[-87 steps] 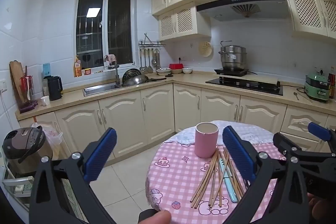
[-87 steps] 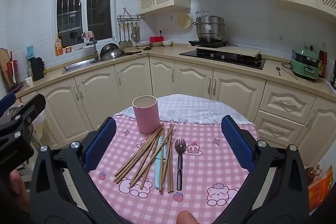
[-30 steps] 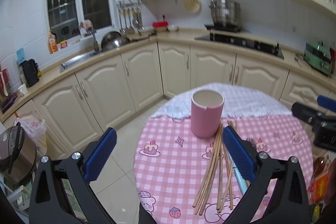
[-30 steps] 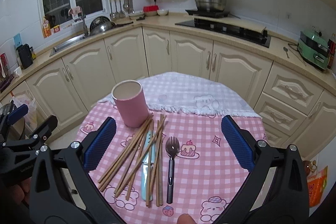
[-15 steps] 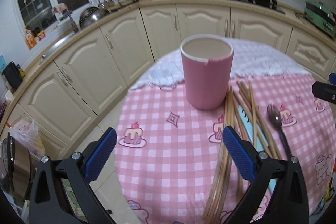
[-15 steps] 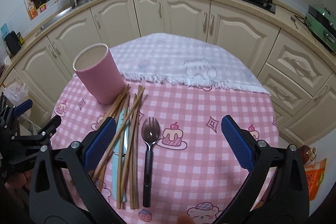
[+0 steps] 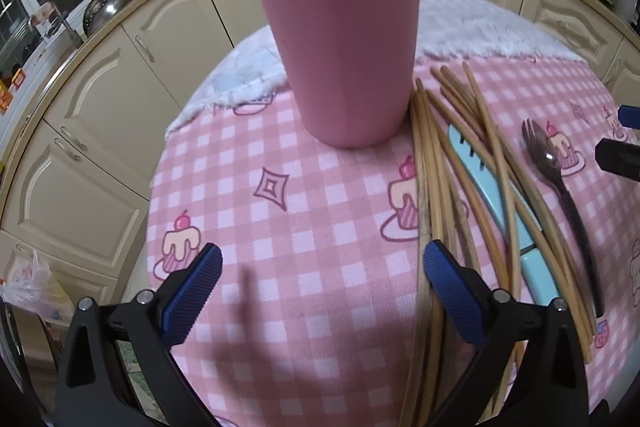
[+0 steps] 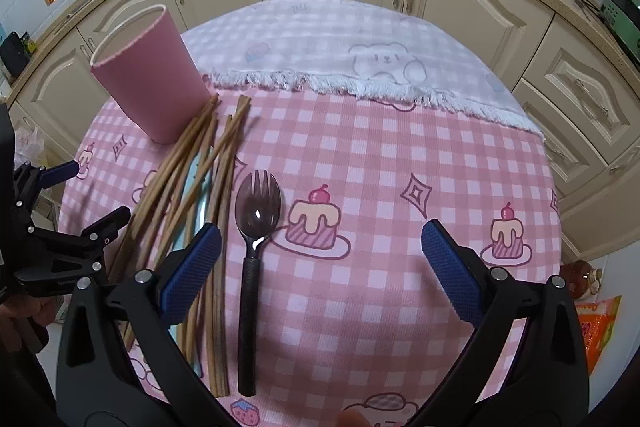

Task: Organize utensils
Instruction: 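Grasp a chopstick with the left tool while the right tool grasps the spork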

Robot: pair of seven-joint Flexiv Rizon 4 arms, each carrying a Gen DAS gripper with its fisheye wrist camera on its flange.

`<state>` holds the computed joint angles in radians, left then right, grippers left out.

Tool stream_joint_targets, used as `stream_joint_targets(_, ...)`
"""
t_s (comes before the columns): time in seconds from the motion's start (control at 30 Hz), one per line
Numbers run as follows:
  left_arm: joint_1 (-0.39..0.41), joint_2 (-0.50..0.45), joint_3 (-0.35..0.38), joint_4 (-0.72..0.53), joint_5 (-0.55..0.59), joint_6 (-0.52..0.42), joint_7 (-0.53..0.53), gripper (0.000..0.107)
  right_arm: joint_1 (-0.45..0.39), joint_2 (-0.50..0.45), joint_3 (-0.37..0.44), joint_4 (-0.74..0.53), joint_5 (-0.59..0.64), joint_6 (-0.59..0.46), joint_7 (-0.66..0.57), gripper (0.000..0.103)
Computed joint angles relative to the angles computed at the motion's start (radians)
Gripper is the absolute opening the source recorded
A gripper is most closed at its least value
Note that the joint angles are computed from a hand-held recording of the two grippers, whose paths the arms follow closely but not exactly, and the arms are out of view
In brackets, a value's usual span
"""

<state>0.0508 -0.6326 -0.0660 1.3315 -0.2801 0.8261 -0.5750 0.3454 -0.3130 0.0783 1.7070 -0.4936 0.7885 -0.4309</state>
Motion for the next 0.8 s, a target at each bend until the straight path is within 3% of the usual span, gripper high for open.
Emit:
stream_joint_targets(0.37, -0.019, -0.021, 0.006, -0.033, 0.041, -0.027, 0.031, 0.098, -0.006, -0.029, 0.013, -0.029, 0.068, -0.037, -0.074, 0.098)
stream_joint_targets(0.47, -0.020, -0.037, 0.000, -0.072, 0.042, -0.061, 0.043, 0.088, -0.014, -0.046, 0.026, -0.049, 0.119, -0.031, -0.117, 0.095)
stream_joint_targets(0.57, -0.018, -0.048, -0.008, -0.105, 0.033, -0.115, 0.058, 0.075, -0.013, -0.064, 0.029, -0.074, 0.160, -0.054, -0.137, 0.078)
stream_joint_targets(0.73, -0.021, -0.060, -0.010, -0.141, 0.027, -0.178, 0.072, 0.059, -0.003, -0.090, 0.034, -0.118, 0.193, -0.064, -0.180, 0.073)
stream_joint_targets(0.8, -0.024, -0.063, -0.012, -0.155, 0.024, -0.217, 0.074, 0.051, 0.006, -0.110, 0.029, -0.149, 0.192, -0.091, -0.196, 0.065)
